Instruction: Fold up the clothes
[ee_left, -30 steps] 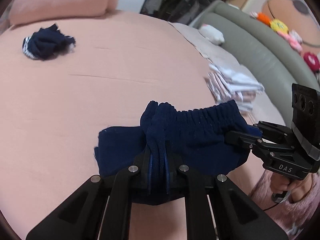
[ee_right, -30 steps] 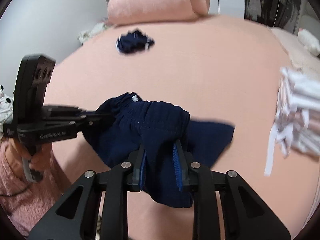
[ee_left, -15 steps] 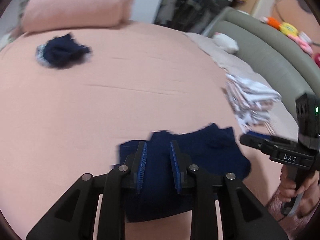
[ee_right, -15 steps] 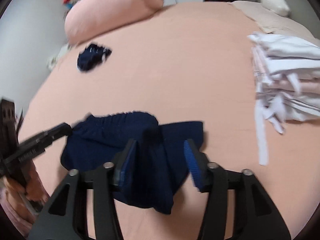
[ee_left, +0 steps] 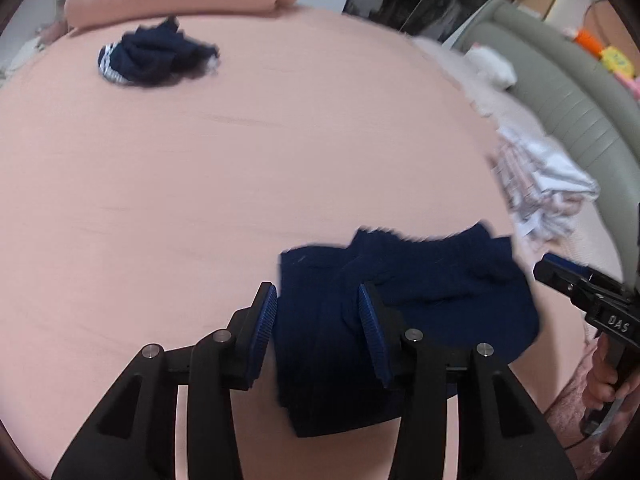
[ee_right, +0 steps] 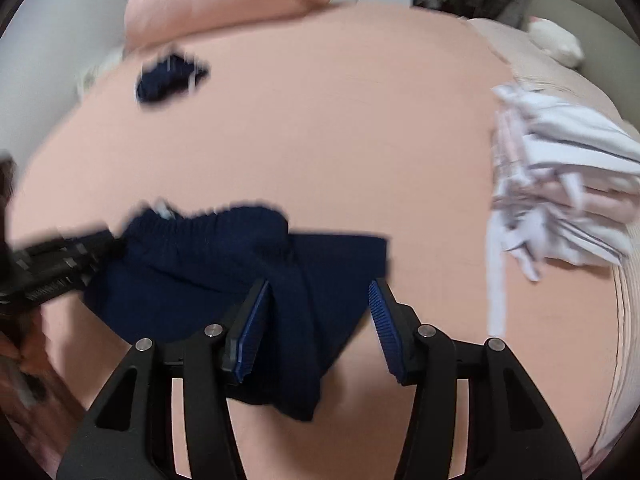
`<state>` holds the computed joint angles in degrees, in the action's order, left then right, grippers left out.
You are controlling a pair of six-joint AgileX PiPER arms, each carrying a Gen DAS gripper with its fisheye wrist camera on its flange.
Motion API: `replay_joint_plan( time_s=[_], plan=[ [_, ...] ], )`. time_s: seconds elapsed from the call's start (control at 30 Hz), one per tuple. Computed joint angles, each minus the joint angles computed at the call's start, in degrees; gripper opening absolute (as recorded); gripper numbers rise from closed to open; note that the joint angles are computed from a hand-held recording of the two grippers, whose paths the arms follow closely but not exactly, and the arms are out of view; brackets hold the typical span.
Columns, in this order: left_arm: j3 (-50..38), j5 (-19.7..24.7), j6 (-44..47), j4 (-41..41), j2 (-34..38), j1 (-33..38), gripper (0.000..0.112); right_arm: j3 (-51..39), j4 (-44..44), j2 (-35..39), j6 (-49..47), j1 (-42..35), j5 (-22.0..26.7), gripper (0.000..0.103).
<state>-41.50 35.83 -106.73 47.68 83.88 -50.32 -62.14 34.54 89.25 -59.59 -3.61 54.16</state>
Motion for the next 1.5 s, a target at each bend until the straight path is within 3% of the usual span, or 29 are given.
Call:
replay_joint_plan(
  time_s=[0.07, 0.1, 0.17, 0.27, 0.37, 0.47, 0.53, 0.57, 0.63, 0.7, 0.73, 0.83, 0.9, 0.97, 1.03, 1.17, 1.23, 1.3, 1.4, 1.5],
  plan=[
    [-0.8, 0.0, 0.1, 1.5, 0.2, -0.9, 0.043, -1.4, 2.4, 0.1, -0.4, -2.7, 5.3, 0.053],
    [-1.6, -1.0, 1.0, 1.3, 1.0, -1.1, 0.043, -0.1, 2.1, -1.1, -2.1, -3.7, 5.6, 0.053],
    [-2.2, -4.2, 2.9, -0.3, 2.8, -0.2, 0.043, 4.8, -0.1, -4.3, -5.3, -1.0, 0.0, 0.053],
    [-5.7, -1.2, 11.0, -6.9, 7.5, -0.2, 0.043, 12.5, -7.1, -6.3, -3.2, 6.1, -9.3, 0.053],
    [-6.6, 1.6, 12.2, -7.5, 8.4, -1.2, 0.038, 16.6, -7.4, -5.6, -2.8, 9.0, -17.2, 0.056],
    [-6.3, 6.6, 12.3, -9.1, 8.4, -1.6, 0.040, 14.7, -10.7, -5.5, 0.5, 9.2, -17.5, 0.059],
    [-2.3, 2.3, 10.0, -10.2, 4.5, 0.5, 0.043, 13.5, -13.3, -5.4, 1.1, 8.9, -18.3, 0.060],
    [-0.9, 1.5, 8.3, -10.1, 2.6, 1.2, 0.044, 12.3, -12.4, -4.9, -0.2, 7.7, -16.3, 0.061],
    [-0.9, 3.8, 5.5, -8.6, 1.7, 0.7, 0.045, 10.3, -10.1, -4.8, -1.5, 5.6, -12.6, 0.060],
    [1.0, 4.8, 2.1, -7.8, -0.4, 0.4, 0.045, 10.1, -8.9, -6.7, -1.8, 4.4, -13.1, 0.060],
    [3.1, 2.0, 0.1, -7.8, -2.9, 1.2, 0.046, 9.0, -7.6, -6.2, -2.0, 3.4, -11.2, 0.060],
    [8.3, -12.2, -1.9, -6.6, -5.0, 5.7, 0.049, 4.8, -4.1, -3.2, -1.9, 0.4, -3.3, 0.062],
    [6.9, -14.0, 3.9, -10.5, -2.1, 6.8, 0.049, 3.4, -3.6, -1.5, -1.1, 0.2, -0.9, 0.062],
    [4.5, -10.6, 7.6, -12.8, 0.8, 6.0, 0.051, 6.5, -6.7, -1.4, -0.7, 3.2, -5.6, 0.062],
    [4.8, -10.9, 11.0, -14.8, 0.7, 6.9, 0.053, 9.5, -12.8, -1.3, 3.1, 6.2, -11.9, 0.065],
    [7.4, -8.2, 9.6, -15.5, -5.2, 9.1, 0.057, 9.2, -17.5, -4.8, 7.8, 6.3, -14.4, 0.067],
    [7.9, -10.4, 6.5, -13.6, -5.2, 8.4, 0.057, 10.2, -21.7, -7.1, 10.3, 7.5, -18.4, 0.067],
    [8.6, -14.0, 6.9, -14.0, -4.8, 9.2, 0.057, 7.6, -18.1, -6.7, 7.4, 5.7, -15.2, 0.067],
    [9.8, -22.2, 15.8, -21.8, -2.9, 12.3, 0.057, 0.1, -8.9, 0.9, 4.6, 2.6, -1.8, 0.067],
    [9.2, -23.5, 14.5, -21.0, -0.7, 11.3, 0.059, -2.3, -8.5, 7.0, 9.1, 3.9, 1.7, 0.067]
  ],
)
